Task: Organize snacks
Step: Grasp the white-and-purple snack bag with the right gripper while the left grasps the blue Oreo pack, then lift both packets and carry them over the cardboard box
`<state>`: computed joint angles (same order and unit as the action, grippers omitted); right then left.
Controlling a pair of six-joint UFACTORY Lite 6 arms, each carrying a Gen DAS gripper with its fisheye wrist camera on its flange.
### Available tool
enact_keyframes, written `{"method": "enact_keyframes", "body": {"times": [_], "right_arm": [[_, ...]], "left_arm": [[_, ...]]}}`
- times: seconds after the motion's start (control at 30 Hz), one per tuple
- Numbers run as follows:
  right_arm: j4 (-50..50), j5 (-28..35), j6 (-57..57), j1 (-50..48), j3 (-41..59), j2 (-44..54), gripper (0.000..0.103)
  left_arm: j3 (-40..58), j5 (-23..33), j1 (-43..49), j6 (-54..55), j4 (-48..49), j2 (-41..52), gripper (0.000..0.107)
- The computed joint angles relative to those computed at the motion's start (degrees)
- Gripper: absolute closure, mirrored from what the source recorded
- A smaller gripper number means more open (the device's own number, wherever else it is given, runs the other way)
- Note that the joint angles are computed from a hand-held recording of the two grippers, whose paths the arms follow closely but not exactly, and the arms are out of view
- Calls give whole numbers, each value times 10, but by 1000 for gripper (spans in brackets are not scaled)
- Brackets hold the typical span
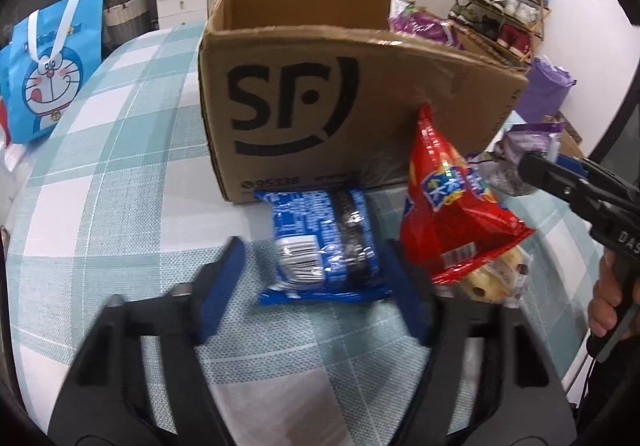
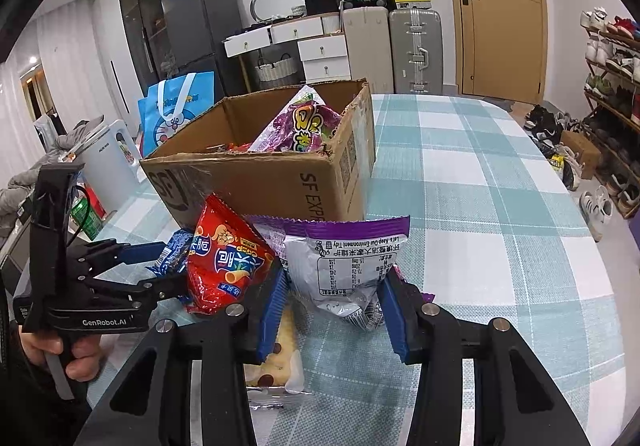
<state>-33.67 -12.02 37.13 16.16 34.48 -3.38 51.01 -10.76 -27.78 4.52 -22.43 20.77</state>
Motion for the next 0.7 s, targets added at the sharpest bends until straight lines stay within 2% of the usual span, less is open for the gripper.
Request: {"method": "enact_keyframes", "body": {"times": [0.07, 0.13, 0.2, 0.57, 0.7], "right_arm": [[-1, -1, -1, 0, 0, 0, 58], [3, -1, -3, 1, -1, -2, 58], [8, -1, -8, 3, -1, -3, 58], [15, -1, -12, 4, -1, -6, 58], [10, 1, -5, 5, -4, -15, 58]], "left_arm": [[-14, -10, -1, -38, 36, -12, 63], [-29, -21, 1, -93, 90, -26, 64], [-36, -22, 0, -103, 99, -33, 64], [-55, -22, -32, 42, -43, -62, 65], [-69, -13, -36, 49, -57, -90, 65]]}}
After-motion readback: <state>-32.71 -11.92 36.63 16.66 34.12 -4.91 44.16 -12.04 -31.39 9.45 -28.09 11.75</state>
